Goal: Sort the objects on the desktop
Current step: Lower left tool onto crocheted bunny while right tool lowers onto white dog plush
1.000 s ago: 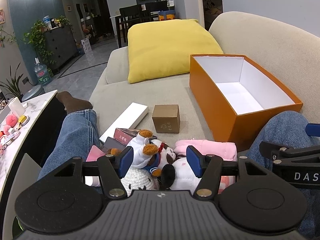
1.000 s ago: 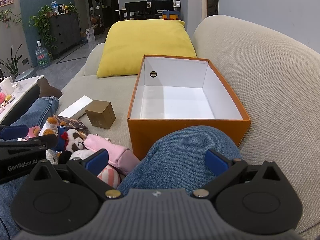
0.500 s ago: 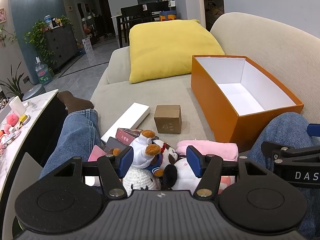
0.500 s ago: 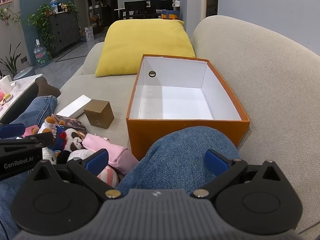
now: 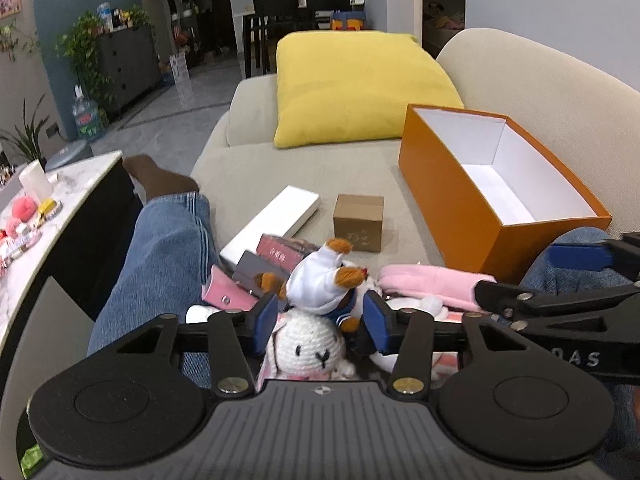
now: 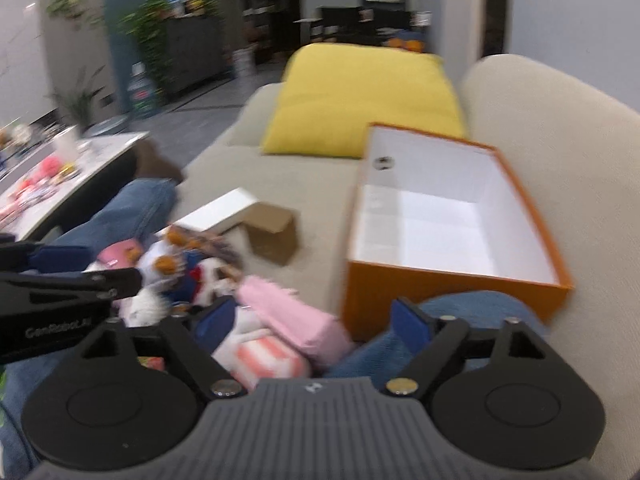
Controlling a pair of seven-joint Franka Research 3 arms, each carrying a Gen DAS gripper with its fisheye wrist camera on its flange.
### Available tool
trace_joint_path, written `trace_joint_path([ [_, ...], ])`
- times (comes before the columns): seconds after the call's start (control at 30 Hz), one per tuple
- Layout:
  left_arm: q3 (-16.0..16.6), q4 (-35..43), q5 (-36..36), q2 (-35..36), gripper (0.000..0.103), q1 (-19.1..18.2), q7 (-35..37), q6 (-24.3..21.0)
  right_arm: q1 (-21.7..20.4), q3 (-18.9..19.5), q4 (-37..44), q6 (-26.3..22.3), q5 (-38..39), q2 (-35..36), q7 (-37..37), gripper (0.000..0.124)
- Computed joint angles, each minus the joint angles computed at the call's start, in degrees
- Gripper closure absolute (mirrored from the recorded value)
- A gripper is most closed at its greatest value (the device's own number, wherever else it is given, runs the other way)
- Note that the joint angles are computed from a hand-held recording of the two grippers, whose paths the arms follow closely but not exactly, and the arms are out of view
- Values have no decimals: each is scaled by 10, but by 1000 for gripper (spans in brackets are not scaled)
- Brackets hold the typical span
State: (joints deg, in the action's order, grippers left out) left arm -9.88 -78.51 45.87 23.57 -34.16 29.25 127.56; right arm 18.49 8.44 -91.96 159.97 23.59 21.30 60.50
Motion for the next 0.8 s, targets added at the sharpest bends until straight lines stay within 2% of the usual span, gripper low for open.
trace_joint_path([
  [0.13,-7,-14,-27,-7,52,21,29,27,-8,14,53,-70,6,30,-43,58],
  [0.37,-19,40,-99,30,51,47,166,41,3,12,164,-183,-4,95,-60,65],
  [0.5,-20,107,-148,74,47,51,260,18,17,2,236,-243,-30,141,-62,67],
  [0.67,-10,185,-197,125,45,48,329,-28,31,-9,357,-320,-56,214,-41,75],
  [0.8,-6,237,-233,160,43,48,366,-57,41,-19,425,-342,-77,257,-28,76],
])
